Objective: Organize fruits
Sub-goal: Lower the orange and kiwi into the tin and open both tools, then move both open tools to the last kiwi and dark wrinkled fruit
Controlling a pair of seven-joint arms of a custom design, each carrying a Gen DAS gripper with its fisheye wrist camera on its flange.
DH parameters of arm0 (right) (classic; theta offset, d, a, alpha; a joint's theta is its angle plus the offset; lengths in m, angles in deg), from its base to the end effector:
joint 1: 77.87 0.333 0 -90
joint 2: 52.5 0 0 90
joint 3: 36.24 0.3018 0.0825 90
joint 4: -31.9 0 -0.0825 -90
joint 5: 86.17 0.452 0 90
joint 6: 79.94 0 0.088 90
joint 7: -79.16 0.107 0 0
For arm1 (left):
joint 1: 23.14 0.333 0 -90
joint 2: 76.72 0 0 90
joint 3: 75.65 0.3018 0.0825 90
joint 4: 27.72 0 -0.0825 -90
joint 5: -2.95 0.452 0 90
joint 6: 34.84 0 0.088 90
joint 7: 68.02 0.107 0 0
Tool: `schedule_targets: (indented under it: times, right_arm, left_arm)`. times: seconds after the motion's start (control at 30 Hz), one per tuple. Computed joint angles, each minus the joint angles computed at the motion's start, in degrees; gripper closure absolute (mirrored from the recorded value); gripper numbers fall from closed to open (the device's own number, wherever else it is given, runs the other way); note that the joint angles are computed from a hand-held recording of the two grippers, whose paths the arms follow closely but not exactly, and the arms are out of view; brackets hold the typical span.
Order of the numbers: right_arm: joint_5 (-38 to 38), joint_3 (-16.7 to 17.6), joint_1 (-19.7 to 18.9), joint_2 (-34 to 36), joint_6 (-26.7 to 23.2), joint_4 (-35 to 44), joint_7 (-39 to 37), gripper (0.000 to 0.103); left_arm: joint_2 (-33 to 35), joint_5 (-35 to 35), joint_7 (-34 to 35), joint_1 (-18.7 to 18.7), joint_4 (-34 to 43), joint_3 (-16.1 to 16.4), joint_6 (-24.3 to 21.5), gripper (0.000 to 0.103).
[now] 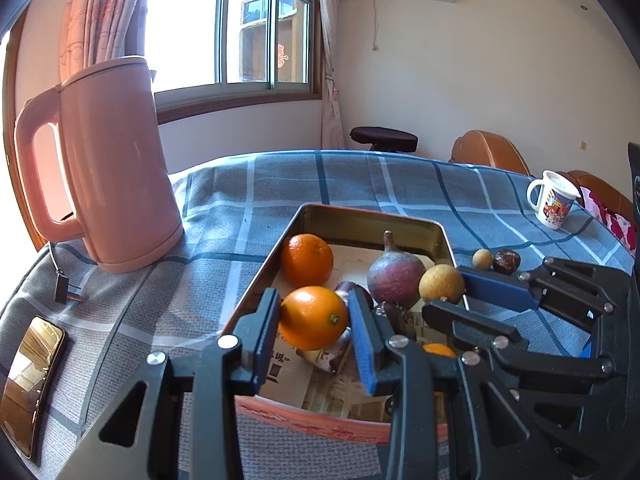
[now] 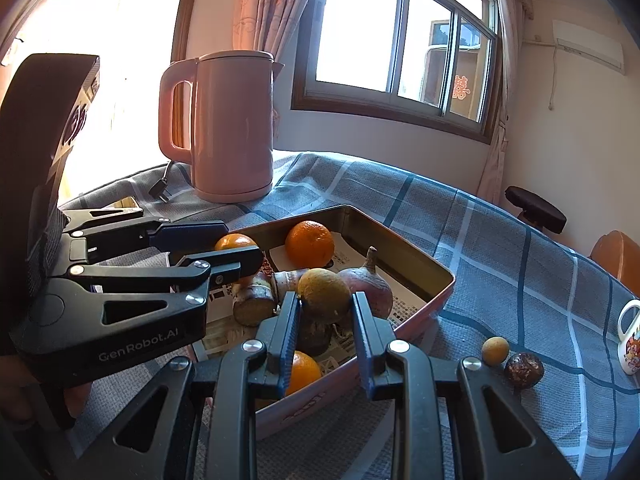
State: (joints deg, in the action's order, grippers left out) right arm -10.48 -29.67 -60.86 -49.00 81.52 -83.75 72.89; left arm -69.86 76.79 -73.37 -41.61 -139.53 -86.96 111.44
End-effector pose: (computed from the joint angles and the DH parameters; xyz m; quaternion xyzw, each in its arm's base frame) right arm 0.6195 0.2173 0.4286 -0.8320 0.2678 -0.2209 0.4327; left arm 0.5822 -0.3451 0.4174 -0.6788 0.5586 -0.3181 0.3551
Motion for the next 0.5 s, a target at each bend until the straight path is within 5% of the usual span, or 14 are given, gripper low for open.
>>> schedule_targets:
  times: [0.27, 0.5]
  right_arm:
    - [-2.0, 0.3, 0.1, 0.5, 1.1, 0.1, 2.3, 0.064]
    - [4.6, -0.3, -0.8, -0.2, 0.7, 0.2, -0.5, 0.048]
  left_arm:
    - [0.0, -0.1, -0.1, -0.5, 0.3, -0.1, -2.0, 0.056]
    - [-2.0, 4.8, -6.5, -0.4, -1.7, -0.6, -3.8, 0.023]
